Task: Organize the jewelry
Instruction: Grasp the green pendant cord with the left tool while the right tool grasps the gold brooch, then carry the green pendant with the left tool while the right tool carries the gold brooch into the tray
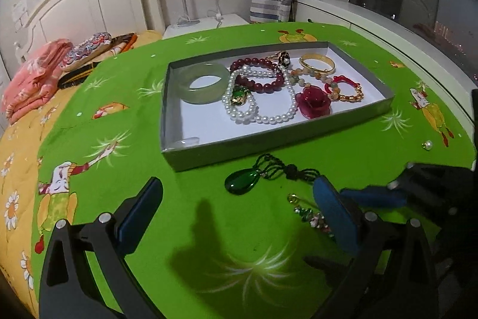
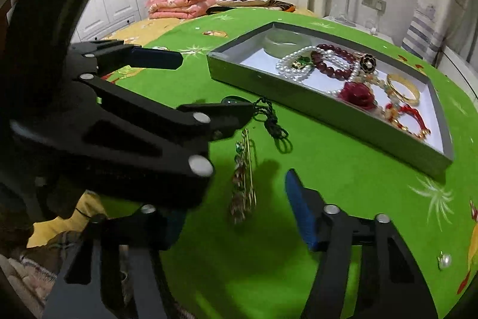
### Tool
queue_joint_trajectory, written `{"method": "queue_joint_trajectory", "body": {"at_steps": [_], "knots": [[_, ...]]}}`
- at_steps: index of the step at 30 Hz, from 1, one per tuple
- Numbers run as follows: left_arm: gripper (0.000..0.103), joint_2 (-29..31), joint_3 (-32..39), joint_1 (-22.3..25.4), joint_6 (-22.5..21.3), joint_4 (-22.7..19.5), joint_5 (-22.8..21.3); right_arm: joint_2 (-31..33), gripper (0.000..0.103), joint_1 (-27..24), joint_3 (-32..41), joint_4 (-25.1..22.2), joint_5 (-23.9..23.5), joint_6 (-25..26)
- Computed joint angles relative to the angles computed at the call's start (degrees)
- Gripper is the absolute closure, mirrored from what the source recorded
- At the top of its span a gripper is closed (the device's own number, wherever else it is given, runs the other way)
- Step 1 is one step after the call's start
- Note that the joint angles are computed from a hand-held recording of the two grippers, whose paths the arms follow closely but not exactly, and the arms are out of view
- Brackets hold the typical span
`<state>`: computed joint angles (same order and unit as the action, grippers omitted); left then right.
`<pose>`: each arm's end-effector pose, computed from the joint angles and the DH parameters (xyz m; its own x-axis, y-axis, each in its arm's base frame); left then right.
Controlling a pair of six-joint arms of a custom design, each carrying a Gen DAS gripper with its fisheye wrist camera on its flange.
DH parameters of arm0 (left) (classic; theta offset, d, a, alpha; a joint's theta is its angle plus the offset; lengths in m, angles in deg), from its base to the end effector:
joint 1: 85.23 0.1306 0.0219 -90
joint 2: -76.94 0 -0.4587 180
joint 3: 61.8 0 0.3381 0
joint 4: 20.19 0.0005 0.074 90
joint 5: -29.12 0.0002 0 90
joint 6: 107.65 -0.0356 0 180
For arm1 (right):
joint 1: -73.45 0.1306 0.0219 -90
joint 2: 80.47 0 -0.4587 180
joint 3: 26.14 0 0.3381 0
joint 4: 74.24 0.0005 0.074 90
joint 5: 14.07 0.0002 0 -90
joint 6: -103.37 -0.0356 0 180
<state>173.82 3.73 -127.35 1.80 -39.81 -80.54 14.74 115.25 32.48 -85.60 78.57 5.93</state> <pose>0.3290 -0.2820 0.3264 -0.7013 0.2114 -0.6808 0.2555 0.9661 0.0367 0.3058 0.2705 0.3044 -0.6321 -0.3917 -0.6686 -0.5657 0.8229 0.0528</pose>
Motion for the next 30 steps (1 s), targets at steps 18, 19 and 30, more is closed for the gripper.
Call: {"method": "queue_joint_trajectory", "body": {"at_steps": [18,19,30], "knots": [[0.034,6.4,4.4,0.5,-2.2,-1.4,4.3,-6.0,0.086,-5.6,-6.2,0.1,0.5,-1.1],[0.037,6.6,4.6,0.4,-2.6,-1.4,4.4,-6.1,0.086,-5.5,-6.3,0.2,0.5,-1.2],[0.092,7.6,6.4,-1.6,-7.6,-1.7,4.8,-6.3,0.086,-5.8,-6.8,0.8,0.0,-1.7]]}}
